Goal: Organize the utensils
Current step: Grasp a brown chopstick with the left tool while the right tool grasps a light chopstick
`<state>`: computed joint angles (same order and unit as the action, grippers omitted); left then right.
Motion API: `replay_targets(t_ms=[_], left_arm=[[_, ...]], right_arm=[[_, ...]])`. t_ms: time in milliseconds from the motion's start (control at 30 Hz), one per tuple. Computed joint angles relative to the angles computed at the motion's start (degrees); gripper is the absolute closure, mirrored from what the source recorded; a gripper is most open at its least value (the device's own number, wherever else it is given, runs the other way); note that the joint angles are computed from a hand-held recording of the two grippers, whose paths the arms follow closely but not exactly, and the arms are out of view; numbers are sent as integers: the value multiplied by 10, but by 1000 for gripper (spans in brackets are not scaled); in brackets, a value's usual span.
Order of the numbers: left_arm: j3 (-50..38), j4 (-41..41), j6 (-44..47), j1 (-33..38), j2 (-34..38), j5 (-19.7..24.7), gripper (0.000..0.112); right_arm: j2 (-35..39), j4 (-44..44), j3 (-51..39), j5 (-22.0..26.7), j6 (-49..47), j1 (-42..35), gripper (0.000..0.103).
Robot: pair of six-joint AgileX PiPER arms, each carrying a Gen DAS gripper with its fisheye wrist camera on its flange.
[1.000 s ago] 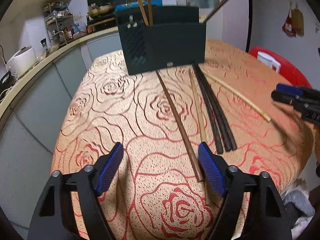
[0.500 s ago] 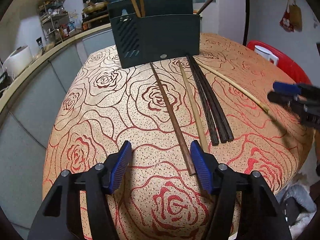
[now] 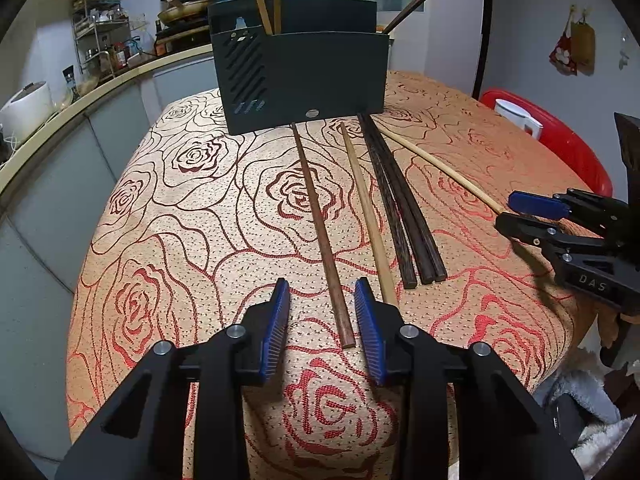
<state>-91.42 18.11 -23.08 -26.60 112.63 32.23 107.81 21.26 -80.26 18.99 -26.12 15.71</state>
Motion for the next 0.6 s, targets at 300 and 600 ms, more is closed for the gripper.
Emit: replay_targets(t_ms=[300,600], left_arm=[[1,-8,16,-4,2,-11,98],[2,11,14,-12,4,-15,106]], right_arm=[[6,44,-3,-4,-45,1,81],[8,11,-8,-6,-6,3,91]])
